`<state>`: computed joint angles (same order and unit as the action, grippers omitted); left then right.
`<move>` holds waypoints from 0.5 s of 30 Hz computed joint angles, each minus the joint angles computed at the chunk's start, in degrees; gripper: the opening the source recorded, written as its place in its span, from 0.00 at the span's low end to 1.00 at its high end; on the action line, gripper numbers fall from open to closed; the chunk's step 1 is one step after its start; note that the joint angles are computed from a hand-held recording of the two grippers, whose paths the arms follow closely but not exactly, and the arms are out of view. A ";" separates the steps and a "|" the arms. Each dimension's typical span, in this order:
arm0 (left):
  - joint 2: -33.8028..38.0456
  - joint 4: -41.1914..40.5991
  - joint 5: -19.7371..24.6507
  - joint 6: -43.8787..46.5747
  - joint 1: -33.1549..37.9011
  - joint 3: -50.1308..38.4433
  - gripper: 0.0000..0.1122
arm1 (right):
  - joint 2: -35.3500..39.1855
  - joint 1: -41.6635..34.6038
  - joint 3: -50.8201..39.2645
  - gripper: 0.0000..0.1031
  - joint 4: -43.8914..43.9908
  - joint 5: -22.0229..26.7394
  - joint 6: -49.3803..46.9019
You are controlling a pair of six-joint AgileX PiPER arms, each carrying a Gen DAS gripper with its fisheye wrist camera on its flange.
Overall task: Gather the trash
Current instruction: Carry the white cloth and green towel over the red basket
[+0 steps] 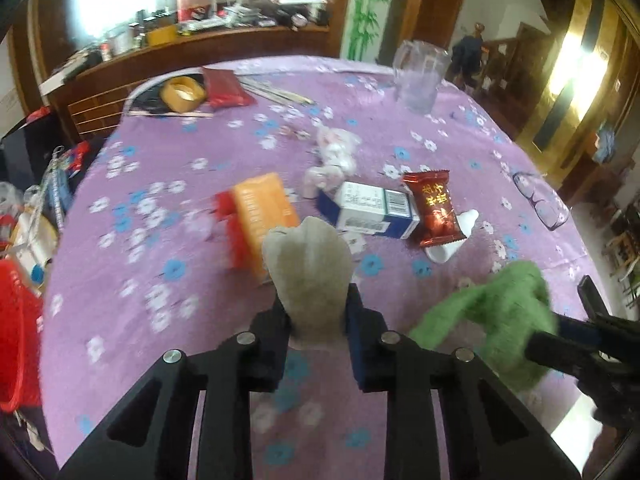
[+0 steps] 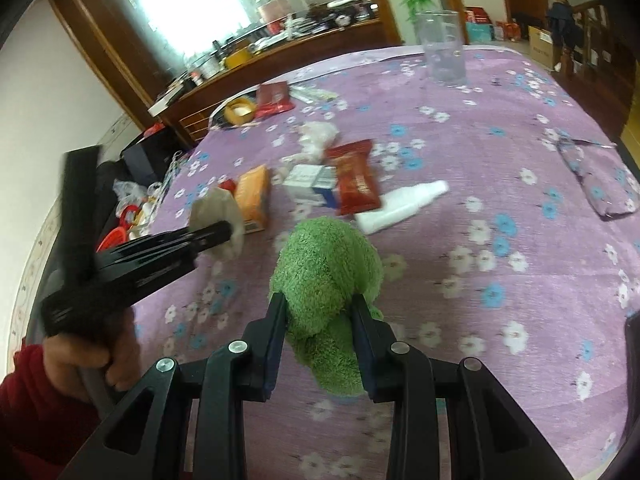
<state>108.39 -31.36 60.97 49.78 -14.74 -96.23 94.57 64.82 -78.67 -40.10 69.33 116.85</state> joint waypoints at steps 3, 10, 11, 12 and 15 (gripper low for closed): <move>-1.90 -0.70 0.47 2.08 3.32 1.25 0.21 | 3.18 -1.76 -4.47 0.34 0.25 -1.86 -4.31; -1.92 -1.71 3.42 3.47 10.85 -1.02 0.22 | 12.04 -4.83 -18.38 0.34 1.89 -3.60 -15.29; -1.80 -1.88 3.56 3.62 12.02 -1.63 0.22 | 13.29 -5.10 -20.44 0.34 2.25 -3.51 -16.71; -1.71 -1.96 3.62 3.68 12.61 -1.99 0.22 | 14.37 -5.33 -22.29 0.34 2.61 -3.35 -18.00; -1.04 -2.31 4.64 3.67 15.00 -4.06 0.22 | 18.00 -6.02 -28.51 0.34 3.77 -2.66 -21.98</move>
